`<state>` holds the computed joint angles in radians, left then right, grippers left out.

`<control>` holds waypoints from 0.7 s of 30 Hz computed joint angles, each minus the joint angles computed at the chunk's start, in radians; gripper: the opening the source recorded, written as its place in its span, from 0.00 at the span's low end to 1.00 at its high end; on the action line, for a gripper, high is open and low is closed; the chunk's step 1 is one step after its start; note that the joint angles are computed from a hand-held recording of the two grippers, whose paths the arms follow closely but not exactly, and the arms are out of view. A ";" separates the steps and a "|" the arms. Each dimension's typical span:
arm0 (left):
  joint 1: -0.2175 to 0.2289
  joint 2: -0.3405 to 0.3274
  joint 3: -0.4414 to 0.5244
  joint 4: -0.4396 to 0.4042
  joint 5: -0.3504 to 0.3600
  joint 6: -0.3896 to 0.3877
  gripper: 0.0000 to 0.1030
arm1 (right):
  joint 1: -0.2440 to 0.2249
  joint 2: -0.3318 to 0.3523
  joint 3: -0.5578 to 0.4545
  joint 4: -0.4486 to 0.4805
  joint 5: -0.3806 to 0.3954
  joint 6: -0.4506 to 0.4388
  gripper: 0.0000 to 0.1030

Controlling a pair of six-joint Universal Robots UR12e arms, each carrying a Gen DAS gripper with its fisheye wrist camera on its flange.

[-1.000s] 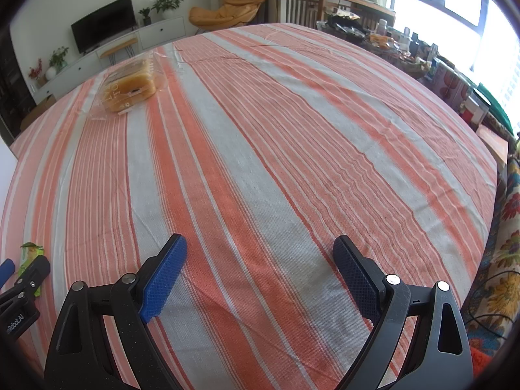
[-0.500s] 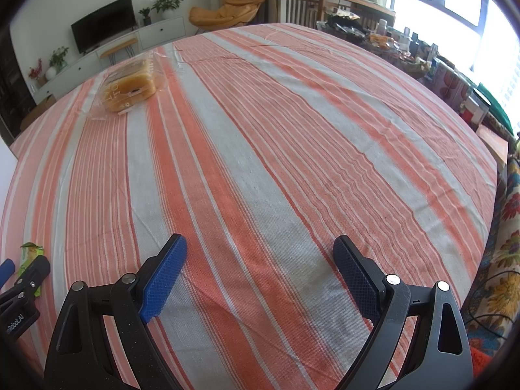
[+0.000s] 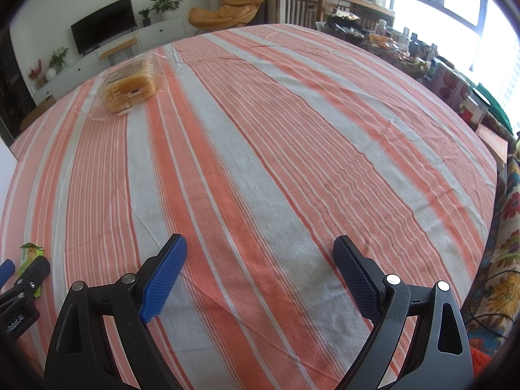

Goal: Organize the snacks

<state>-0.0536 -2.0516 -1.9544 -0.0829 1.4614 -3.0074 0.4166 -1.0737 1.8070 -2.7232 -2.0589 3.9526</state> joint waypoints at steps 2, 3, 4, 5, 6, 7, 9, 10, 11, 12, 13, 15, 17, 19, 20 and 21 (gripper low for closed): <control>0.000 0.000 0.000 0.000 0.000 0.000 1.00 | 0.000 0.000 0.001 -0.004 0.003 -0.001 0.91; 0.000 0.000 0.000 0.000 0.000 0.000 1.00 | -0.002 -0.003 0.005 -0.010 0.008 0.000 0.91; 0.000 0.000 0.000 0.000 0.000 0.000 1.00 | -0.004 -0.006 0.013 -0.029 0.017 0.003 0.91; 0.000 0.000 0.000 0.000 0.000 0.000 1.00 | -0.010 -0.015 0.032 -0.071 0.034 0.018 0.89; 0.000 0.000 0.000 0.000 0.000 0.000 1.00 | -0.017 -0.025 0.055 -0.128 0.051 0.041 0.89; 0.000 0.000 0.000 0.000 0.000 0.000 1.00 | -0.022 -0.035 0.079 -0.189 0.052 0.068 0.89; 0.000 0.000 0.000 0.000 0.000 0.000 1.00 | -0.031 -0.045 0.097 -0.258 0.042 0.077 0.89; 0.000 0.000 0.000 0.000 0.000 0.000 1.00 | -0.037 -0.044 0.096 -0.294 0.053 0.046 0.89; 0.000 0.000 0.000 0.000 0.000 0.000 1.00 | -0.045 -0.042 0.086 -0.314 0.071 0.005 0.89; 0.000 0.000 0.000 0.000 0.000 0.000 1.00 | -0.054 -0.038 0.067 -0.318 0.095 -0.038 0.89; 0.000 0.000 0.000 0.000 0.000 0.000 1.00 | -0.064 -0.030 0.039 -0.319 0.131 -0.084 0.89; 0.000 0.000 0.000 0.000 0.000 0.000 1.00 | -0.082 -0.006 -0.020 -0.336 0.202 -0.172 0.90; 0.000 0.000 0.000 0.000 0.000 0.000 1.00 | -0.096 0.026 -0.099 -0.292 0.263 -0.255 0.90; 0.000 0.000 0.000 0.000 0.000 -0.001 1.00 | -0.103 0.071 -0.196 -0.210 0.307 -0.331 0.89; 0.000 0.000 0.000 0.000 0.000 -0.001 1.00 | -0.105 0.094 -0.244 -0.165 0.318 -0.361 0.90; 0.000 0.000 0.000 0.000 0.000 -0.001 1.00 | -0.104 0.120 -0.294 -0.121 0.324 -0.390 0.89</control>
